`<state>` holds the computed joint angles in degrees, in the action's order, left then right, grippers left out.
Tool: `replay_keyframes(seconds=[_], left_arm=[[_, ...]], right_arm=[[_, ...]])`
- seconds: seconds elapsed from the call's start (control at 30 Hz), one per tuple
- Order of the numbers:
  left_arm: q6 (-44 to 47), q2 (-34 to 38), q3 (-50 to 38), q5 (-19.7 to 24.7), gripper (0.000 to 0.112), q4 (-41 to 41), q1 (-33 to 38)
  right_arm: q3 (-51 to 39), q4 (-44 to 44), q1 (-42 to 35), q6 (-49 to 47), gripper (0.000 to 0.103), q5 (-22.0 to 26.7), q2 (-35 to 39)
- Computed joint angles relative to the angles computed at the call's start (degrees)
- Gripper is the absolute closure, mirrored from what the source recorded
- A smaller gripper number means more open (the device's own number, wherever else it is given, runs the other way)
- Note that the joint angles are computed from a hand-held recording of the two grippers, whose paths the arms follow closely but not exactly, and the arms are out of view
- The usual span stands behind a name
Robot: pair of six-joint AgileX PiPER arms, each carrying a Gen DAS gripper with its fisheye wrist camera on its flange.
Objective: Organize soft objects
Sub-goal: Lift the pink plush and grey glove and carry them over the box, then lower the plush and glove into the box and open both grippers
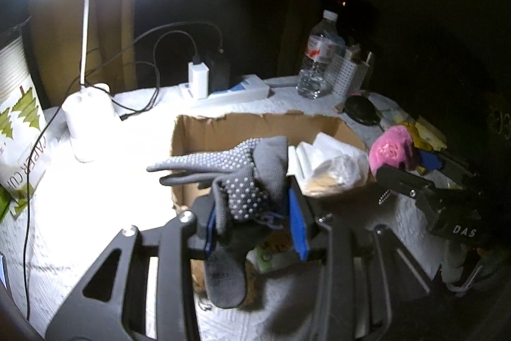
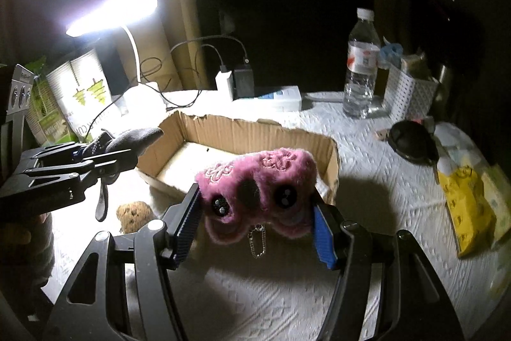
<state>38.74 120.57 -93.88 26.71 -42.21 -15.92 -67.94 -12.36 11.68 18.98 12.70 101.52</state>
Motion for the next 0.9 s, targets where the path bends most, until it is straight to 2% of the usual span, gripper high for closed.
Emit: replay_keyframes(seconds=[0.43, 0.9], left_arm=[[-3.08, 4.93, -9.26, 2.53, 0.075, 2.27, 1.02], [-14.57, 18.35, -29.61, 11.63, 0.075, 10.69, 1.61]], right_arm=[[-10.42, 3.85, 0.09, -5.43, 0.038, 3.83, 6.51], [-21.12, 8.7, -1.69, -9.4, 0.038, 8.56, 15.16]])
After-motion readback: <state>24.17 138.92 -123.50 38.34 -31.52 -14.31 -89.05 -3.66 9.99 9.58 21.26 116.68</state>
